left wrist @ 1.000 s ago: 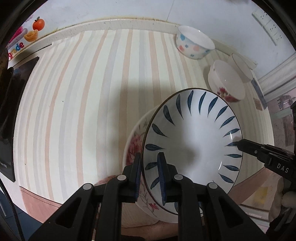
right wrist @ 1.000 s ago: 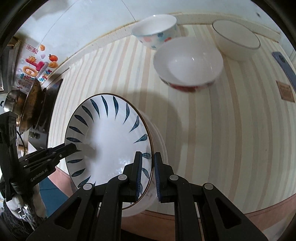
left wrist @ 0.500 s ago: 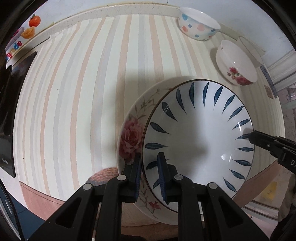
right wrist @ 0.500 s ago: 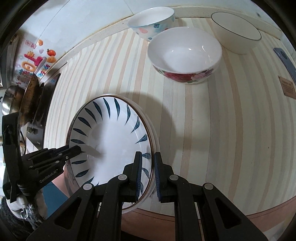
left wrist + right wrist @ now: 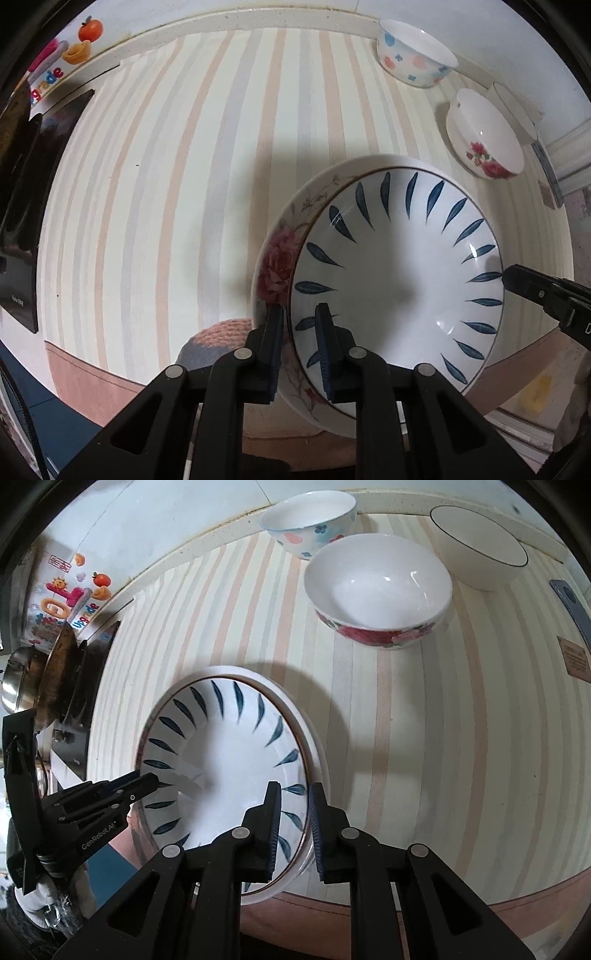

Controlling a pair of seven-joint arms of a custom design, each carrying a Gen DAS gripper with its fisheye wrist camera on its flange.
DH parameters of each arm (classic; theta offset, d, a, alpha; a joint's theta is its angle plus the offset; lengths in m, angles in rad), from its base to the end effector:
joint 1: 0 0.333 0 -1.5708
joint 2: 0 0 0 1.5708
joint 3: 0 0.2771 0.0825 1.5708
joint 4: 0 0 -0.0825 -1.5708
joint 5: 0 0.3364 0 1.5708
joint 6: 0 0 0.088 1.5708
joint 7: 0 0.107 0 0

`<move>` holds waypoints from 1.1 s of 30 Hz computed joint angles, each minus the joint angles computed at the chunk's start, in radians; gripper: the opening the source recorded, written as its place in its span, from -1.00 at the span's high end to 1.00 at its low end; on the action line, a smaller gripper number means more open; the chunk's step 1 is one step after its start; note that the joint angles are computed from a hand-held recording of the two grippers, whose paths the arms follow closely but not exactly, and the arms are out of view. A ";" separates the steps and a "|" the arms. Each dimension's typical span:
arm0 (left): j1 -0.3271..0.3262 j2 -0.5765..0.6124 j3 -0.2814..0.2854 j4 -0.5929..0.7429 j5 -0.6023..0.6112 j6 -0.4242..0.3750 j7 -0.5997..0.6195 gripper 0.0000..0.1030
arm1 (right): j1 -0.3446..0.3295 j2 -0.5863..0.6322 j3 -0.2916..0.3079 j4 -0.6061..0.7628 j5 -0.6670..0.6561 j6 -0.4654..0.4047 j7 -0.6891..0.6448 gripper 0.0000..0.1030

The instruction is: Organize plates and bowls

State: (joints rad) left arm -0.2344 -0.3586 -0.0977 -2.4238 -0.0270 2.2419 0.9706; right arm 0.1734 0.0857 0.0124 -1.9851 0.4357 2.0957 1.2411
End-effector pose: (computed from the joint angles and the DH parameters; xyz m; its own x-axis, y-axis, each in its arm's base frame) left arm 0.3973 -0.1391 0.4438 0.2746 -0.9573 0.0899 -0.9465 -0.2856 -0.1499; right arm 0.5206 0.1186 0.4124 0.2938 -0.8868 -0.3567 -0.9559 -0.2745 -0.1047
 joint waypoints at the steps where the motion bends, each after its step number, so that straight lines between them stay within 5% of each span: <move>1: 0.001 -0.010 -0.002 -0.001 0.003 -0.005 -0.006 0.70 | -0.001 -0.003 -0.001 0.004 0.004 -0.011 -0.001 0.66; 5: -0.010 -0.068 -0.010 0.021 0.006 -0.058 -0.037 0.69 | 0.000 -0.048 0.000 0.007 -0.015 -0.047 0.003 0.58; 10: -0.036 -0.154 -0.030 0.062 0.028 -0.133 -0.094 0.62 | -0.005 -0.157 0.001 -0.016 -0.006 -0.094 -0.018 0.05; 12: -0.046 -0.184 -0.035 0.083 0.038 -0.163 -0.126 0.54 | -0.011 -0.200 -0.002 -0.016 0.000 -0.128 -0.022 -0.37; 15: -0.061 -0.218 -0.043 0.106 0.059 -0.195 -0.167 0.40 | -0.022 -0.270 -0.009 -0.025 0.024 -0.170 -0.043 -0.53; 20: -0.089 -0.268 -0.036 0.128 0.063 -0.235 -0.208 -0.19 | -0.039 -0.343 -0.010 -0.003 0.013 -0.222 -0.048 -0.66; 33: -0.136 -0.327 0.020 0.153 0.044 -0.232 -0.102 -0.20 | -0.076 -0.467 0.006 -0.019 0.003 -0.273 0.071 -0.72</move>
